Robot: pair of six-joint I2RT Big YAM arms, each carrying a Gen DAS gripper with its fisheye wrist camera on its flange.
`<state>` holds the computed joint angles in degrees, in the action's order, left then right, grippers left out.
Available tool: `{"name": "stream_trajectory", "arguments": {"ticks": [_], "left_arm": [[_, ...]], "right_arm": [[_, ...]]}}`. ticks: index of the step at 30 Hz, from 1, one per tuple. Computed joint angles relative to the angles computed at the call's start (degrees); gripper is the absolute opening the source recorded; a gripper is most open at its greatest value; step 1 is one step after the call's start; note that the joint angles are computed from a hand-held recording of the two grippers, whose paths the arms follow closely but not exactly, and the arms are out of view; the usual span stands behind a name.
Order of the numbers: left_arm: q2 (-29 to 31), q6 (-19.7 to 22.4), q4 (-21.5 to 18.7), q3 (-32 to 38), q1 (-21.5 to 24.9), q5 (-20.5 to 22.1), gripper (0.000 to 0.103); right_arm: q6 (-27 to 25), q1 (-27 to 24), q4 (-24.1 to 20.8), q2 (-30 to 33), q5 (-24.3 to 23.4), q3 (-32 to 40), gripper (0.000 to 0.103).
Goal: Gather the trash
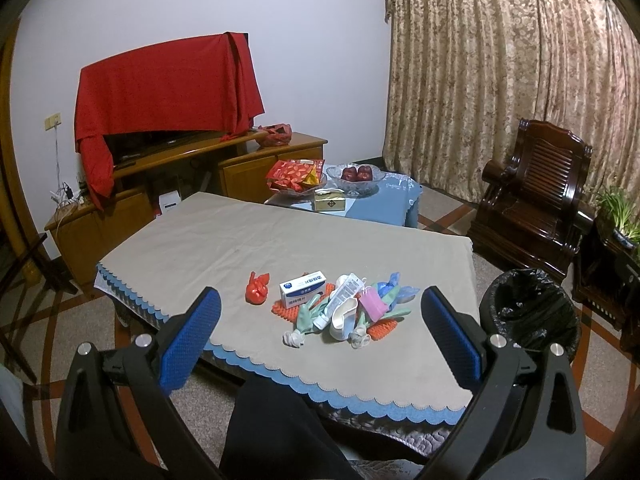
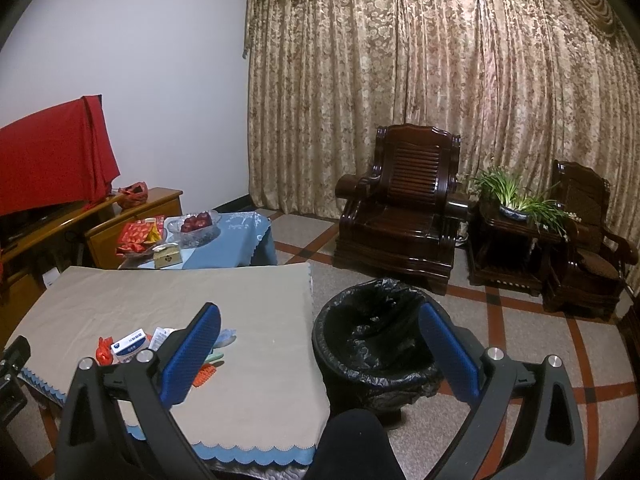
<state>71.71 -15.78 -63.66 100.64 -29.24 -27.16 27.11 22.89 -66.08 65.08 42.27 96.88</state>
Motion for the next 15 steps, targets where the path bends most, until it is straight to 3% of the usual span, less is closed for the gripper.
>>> {"name": "stream_trajectory", "arguments": {"ticks": [15], "left_arm": [[0.0, -0.06, -0.01, 0.0, 0.06, 0.13, 0.097]], "right_arm": [[0.28, 0.1, -0.14, 0.24, -0.07, 0.12, 0.097]]}}
